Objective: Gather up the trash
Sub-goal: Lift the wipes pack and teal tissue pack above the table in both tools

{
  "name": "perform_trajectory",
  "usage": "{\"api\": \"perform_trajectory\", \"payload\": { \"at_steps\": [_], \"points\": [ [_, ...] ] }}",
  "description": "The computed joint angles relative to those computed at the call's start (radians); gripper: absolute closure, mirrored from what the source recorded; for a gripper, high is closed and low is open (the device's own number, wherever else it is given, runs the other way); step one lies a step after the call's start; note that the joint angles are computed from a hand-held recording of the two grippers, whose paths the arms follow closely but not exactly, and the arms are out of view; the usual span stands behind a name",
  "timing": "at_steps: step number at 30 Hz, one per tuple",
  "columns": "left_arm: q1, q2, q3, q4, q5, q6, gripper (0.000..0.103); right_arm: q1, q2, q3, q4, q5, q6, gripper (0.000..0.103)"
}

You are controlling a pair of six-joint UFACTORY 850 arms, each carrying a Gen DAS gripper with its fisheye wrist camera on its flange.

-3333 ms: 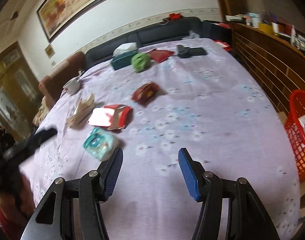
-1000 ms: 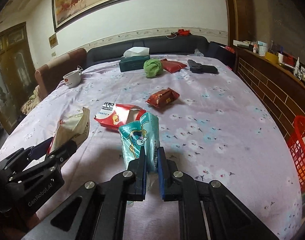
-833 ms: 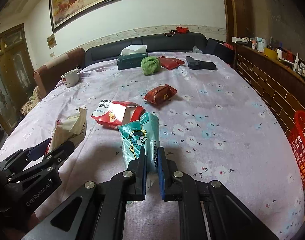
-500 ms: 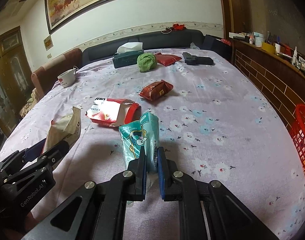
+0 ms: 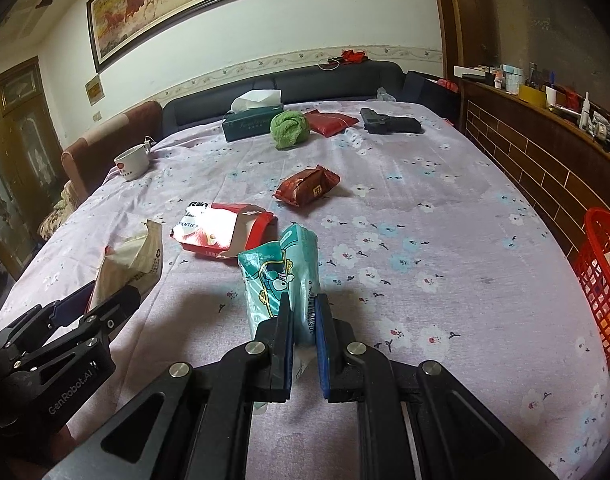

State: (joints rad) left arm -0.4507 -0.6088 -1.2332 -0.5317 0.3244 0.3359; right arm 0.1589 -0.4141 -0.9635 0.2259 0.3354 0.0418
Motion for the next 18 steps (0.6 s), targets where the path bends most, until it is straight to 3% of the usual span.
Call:
{"api": "perform_trajectory", "payload": {
  "at_steps": [18],
  "points": [
    [-0.032,0.003,-0.014,-0.063,-0.001,0.096,0.057,-0.026,0.046,0.040,-0.059,0.012,0.075,0.093]
  ]
}}
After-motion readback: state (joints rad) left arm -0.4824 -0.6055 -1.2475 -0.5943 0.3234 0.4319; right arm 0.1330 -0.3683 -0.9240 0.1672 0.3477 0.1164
